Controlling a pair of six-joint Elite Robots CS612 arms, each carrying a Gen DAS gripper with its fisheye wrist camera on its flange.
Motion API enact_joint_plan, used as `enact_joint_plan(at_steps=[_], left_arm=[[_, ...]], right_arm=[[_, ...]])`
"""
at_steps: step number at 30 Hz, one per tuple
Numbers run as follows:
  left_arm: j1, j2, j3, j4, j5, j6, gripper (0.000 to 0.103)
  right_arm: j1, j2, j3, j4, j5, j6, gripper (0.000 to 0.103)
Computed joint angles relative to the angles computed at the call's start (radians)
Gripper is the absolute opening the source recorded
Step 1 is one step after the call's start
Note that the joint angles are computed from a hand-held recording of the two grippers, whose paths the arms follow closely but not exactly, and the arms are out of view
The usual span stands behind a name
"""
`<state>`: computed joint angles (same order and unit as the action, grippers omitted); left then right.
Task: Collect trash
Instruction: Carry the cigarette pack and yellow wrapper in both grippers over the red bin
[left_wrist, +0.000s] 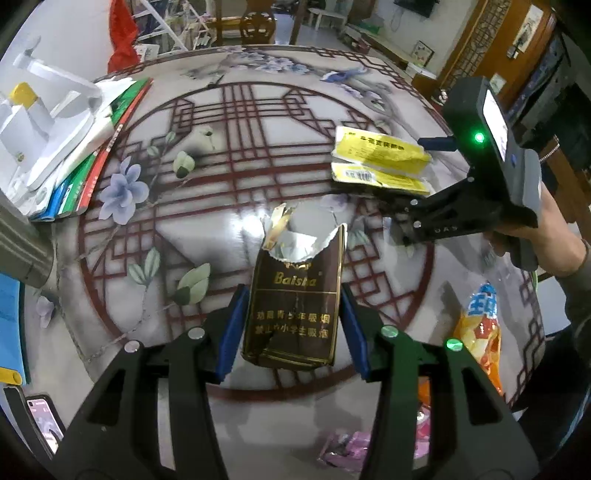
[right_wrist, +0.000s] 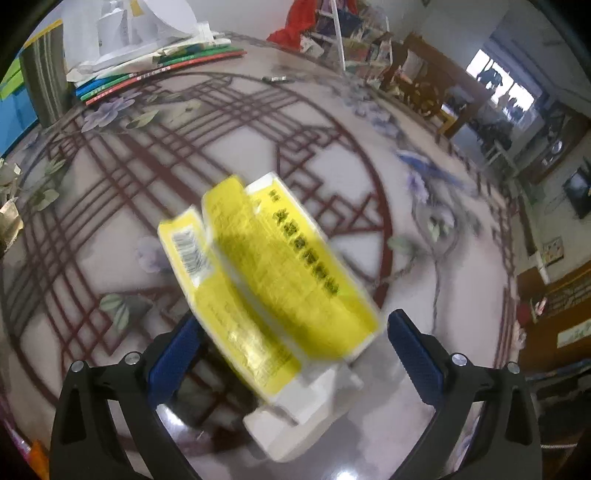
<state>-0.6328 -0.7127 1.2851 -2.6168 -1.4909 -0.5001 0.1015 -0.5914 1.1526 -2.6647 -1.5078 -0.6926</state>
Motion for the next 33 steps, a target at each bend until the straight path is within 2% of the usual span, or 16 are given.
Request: enact_joint_plan(at_steps=[5, 7, 10, 12, 14, 21, 30, 33], left_arm=[[0.004, -0.003, 0.006, -0.017, -0.007, -0.008, 0.047], [0.004, -0.003, 0.007, -0.025, -0.008, -0.011, 0.047], [0.005, -0.003, 0.006, -0.032, -0.011, -0.009, 0.047], [0.006, -0.002, 0.006, -0.037, -0.016, -0.009, 0.047], [0.006, -0.001, 0.005, -0.041, -0.018, -0.008, 0.047], [-0.001, 0.002, 0.003, -0.060, -0.031, -0.004, 0.047], [-0.027, -0.012, 0.014, -0.078, -0.005, 0.013, 0.047], [-0.040, -0.014, 0.003, -0.078, 0.009, 0.026, 0.047]], right_arm=[[0.020, 0.018, -0.021, -0.012, -0.049, -0.086, 0.095], [0.018, 0.020, -0.030, 0.013, -0.033, -0.070, 0.091], [0.017, 0.017, -0.034, 0.038, -0.027, -0.049, 0.075], [0.016, 0.010, -0.022, 0.039, -0.033, -0.037, 0.068], [0.013, 0.000, -0.008, 0.039, -0.033, -0.019, 0.066], [-0.029, -0.071, 0.106, -0.008, 0.047, 0.146, 0.064], [-0.076, -0.186, 0.263, -0.092, 0.127, 0.271, 0.063], [-0.091, -0.224, 0.313, -0.134, 0.134, 0.298, 0.063]])
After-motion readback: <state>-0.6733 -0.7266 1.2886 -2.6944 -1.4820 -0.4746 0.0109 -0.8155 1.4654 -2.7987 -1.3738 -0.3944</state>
